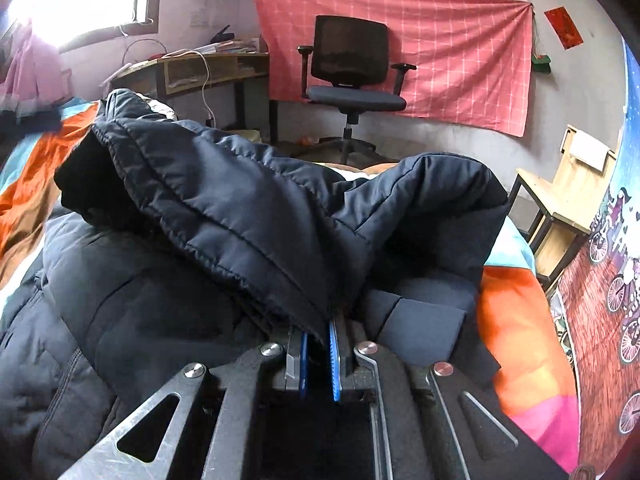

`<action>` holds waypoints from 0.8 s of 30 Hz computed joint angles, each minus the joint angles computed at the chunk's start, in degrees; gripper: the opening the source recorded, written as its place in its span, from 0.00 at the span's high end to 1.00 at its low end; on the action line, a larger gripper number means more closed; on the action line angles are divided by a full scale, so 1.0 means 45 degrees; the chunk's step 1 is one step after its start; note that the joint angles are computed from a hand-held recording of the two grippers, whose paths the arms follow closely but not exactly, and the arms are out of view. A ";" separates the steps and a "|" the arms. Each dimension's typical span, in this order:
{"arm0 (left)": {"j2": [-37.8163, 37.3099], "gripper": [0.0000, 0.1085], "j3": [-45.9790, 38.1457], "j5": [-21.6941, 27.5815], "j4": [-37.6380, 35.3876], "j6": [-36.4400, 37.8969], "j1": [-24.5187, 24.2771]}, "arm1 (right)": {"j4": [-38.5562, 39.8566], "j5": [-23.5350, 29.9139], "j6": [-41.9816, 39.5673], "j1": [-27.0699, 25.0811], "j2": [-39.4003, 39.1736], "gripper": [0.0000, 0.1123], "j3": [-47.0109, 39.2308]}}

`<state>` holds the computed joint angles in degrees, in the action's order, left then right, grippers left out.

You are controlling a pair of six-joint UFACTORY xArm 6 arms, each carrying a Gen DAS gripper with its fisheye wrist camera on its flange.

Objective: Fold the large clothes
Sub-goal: 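Grasp the jacket hem with the left gripper while the right gripper grasps the hem, then lift the held hem with both grippers and fold it toward the collar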

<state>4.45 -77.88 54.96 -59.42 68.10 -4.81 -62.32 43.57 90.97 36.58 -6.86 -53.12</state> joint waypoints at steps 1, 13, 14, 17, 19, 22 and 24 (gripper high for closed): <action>0.0241 0.75 -0.0234 -0.0612 0.0373 -0.0248 -0.0516 | -0.0009 -0.0006 -0.0033 -0.0008 -0.0008 0.93 0.0013; 0.1912 0.75 0.0407 -0.3992 0.2246 0.0648 -0.2325 | -0.1175 -0.0129 0.2090 -0.0186 -0.2790 0.73 0.1883; 0.1877 0.75 0.0558 -0.4056 0.2019 0.0914 -0.2282 | -0.1429 0.0302 0.2387 -0.0155 -0.3038 0.71 0.1896; 0.1877 0.75 0.0767 -0.4265 0.1679 0.1268 -0.2341 | -0.1812 -0.0110 0.2620 -0.1099 -0.2662 0.66 0.1073; 0.1874 0.75 0.0705 -0.4169 0.1850 0.1173 -0.2299 | -0.0978 -0.1739 0.2005 -0.2276 -0.1523 0.66 -0.0098; 0.1774 0.75 0.0762 -0.4128 0.2005 0.1109 -0.2281 | -0.0372 -0.2821 0.0832 -0.3172 0.0516 0.66 -0.1991; 0.1800 0.75 0.0700 -0.4075 0.1981 0.1087 -0.2263 | 0.0686 -0.1885 -0.0801 -0.3192 0.1892 0.67 -0.3388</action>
<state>12.54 -74.73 36.62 -50.51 72.99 -15.00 -59.23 35.09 87.36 22.22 1.65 -68.37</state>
